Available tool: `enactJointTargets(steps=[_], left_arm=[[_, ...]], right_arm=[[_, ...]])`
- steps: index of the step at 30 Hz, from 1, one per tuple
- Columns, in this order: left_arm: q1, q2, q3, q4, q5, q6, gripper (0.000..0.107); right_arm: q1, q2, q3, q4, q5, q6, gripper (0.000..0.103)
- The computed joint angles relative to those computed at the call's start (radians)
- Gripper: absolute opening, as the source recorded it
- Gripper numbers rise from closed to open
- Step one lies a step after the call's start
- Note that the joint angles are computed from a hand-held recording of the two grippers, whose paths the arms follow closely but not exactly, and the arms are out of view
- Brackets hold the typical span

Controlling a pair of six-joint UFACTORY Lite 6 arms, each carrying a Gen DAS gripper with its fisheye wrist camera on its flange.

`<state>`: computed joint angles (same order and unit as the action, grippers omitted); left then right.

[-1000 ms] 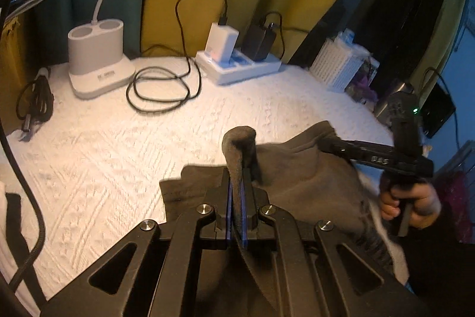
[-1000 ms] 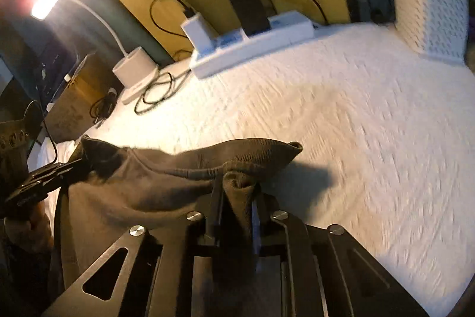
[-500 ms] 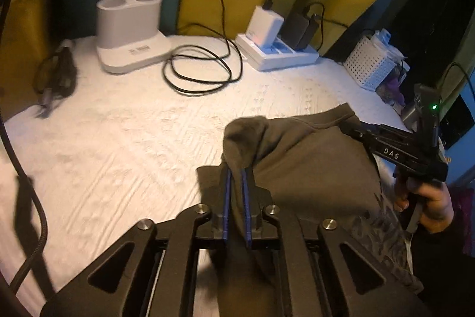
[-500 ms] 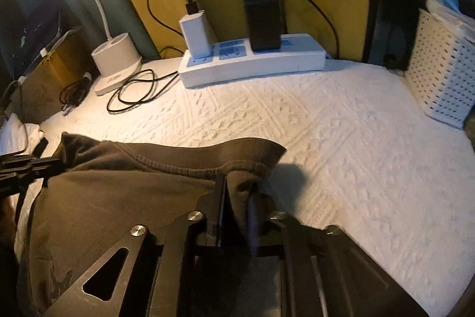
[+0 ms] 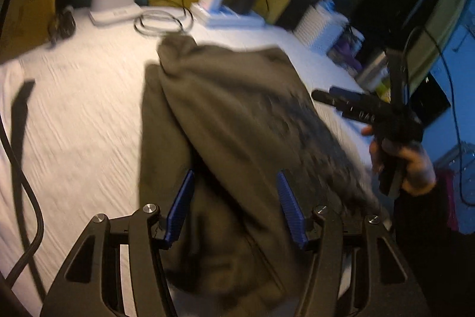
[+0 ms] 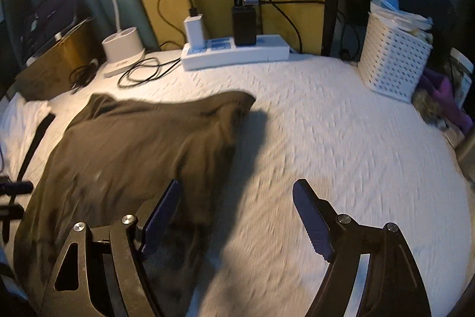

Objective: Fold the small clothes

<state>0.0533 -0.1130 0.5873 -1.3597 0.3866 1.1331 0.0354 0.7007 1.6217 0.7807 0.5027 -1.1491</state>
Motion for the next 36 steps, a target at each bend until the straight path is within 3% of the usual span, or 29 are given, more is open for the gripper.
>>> enactJointTargets(steps=[10,11,12,14,17,21,28,32,36], left_arm=[[-0.108,-0.048,-0.105,-0.101,-0.033,0.041,0.056],[-0.115,-0.064,-0.113,-0.107,-0.03,0.055,0.036],[-0.123,-0.089,-0.125,-0.096,-0.025,0.064,0.024],[-0.143,-0.153,-0.146,-0.042,-0.05,0.0,0.013],[-0.105,-0.255,-0.173,0.074,-0.005,-0.119,0.01],[-0.086,-0.363,-0.201,0.256,0.033,-0.296,0.009],[-0.024,-0.335,-0.198,0.303,0.102,-0.338,0.011],[-0.03,-0.4,-0.231,0.317,0.125,-0.389,0.025],[-0.139,-0.402,-0.269,0.331,0.06,-0.451,0.026]], right_arm=[[-0.088,-0.337,-0.468,0.235,-0.008,-0.32,0.08],[-0.097,-0.358,-0.5,0.245,-0.008,-0.336,0.08],[-0.104,-0.372,-0.522,0.256,-0.008,-0.351,0.08],[-0.114,-0.395,-0.558,0.269,-0.009,-0.372,0.08],[-0.135,-0.447,-0.621,0.287,0.0,-0.402,0.08],[-0.157,-0.516,-0.689,0.302,0.022,-0.438,0.08],[-0.174,-0.615,-0.863,0.322,0.001,-0.512,0.08],[-0.195,-0.711,-1.015,0.458,-0.033,-0.662,0.08],[-0.162,-0.804,-1.124,0.57,-0.073,-0.793,0.08]])
